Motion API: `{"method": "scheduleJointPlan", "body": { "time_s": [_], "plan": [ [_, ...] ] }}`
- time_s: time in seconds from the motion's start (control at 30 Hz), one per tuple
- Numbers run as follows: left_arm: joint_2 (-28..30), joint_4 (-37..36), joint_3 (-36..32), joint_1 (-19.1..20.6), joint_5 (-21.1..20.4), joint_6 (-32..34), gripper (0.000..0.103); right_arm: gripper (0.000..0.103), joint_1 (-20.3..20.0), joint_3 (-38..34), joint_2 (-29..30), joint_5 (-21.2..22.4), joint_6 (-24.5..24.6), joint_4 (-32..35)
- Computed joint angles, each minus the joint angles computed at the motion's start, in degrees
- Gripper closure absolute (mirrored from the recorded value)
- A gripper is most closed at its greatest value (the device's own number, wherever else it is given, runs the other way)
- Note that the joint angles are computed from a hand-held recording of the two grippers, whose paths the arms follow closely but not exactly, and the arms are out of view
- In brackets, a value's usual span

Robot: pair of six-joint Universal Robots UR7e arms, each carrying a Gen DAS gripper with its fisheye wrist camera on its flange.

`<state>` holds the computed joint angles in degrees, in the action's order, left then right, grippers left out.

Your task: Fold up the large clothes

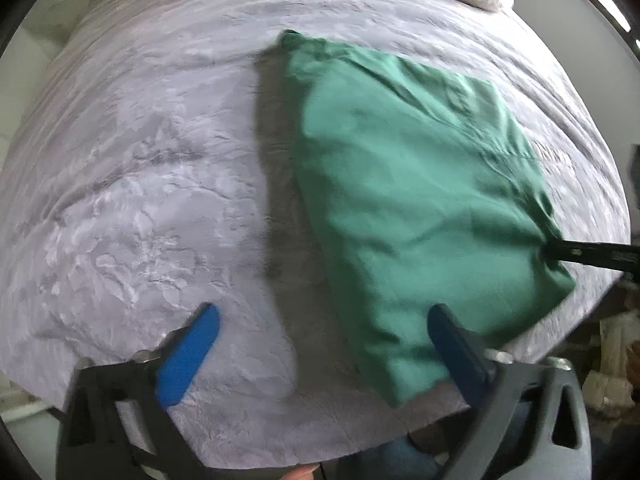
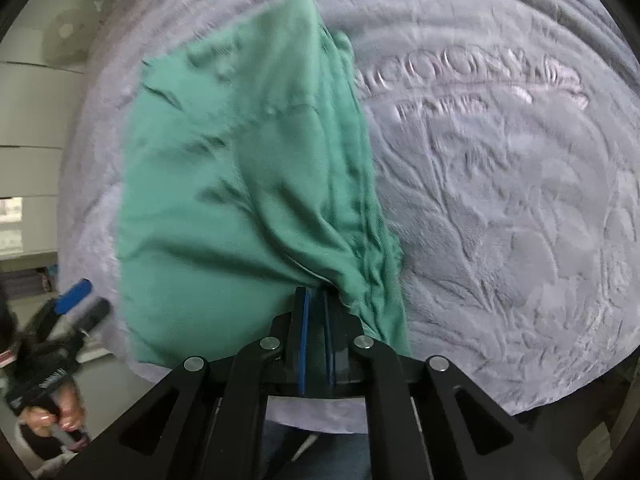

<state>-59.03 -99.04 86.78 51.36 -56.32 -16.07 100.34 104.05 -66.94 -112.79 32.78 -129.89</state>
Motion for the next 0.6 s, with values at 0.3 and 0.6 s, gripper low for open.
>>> {"method": "scheduleJointPlan", "body": {
  "time_s": [0.3,0.6],
  "plan": [
    [2.4,-3.1,-2.3,0.7,0.9,-1.1,0.000,0.039,1.3,-4.5,0.0,-5.8,-2.3,-1.5],
    [9.3,0.8,-7.9,2.6,3.9,-5.7,0.000,0.082,-1.9,-11.3,7.3,-9.8,-1.8,7.8]
  ]
}}
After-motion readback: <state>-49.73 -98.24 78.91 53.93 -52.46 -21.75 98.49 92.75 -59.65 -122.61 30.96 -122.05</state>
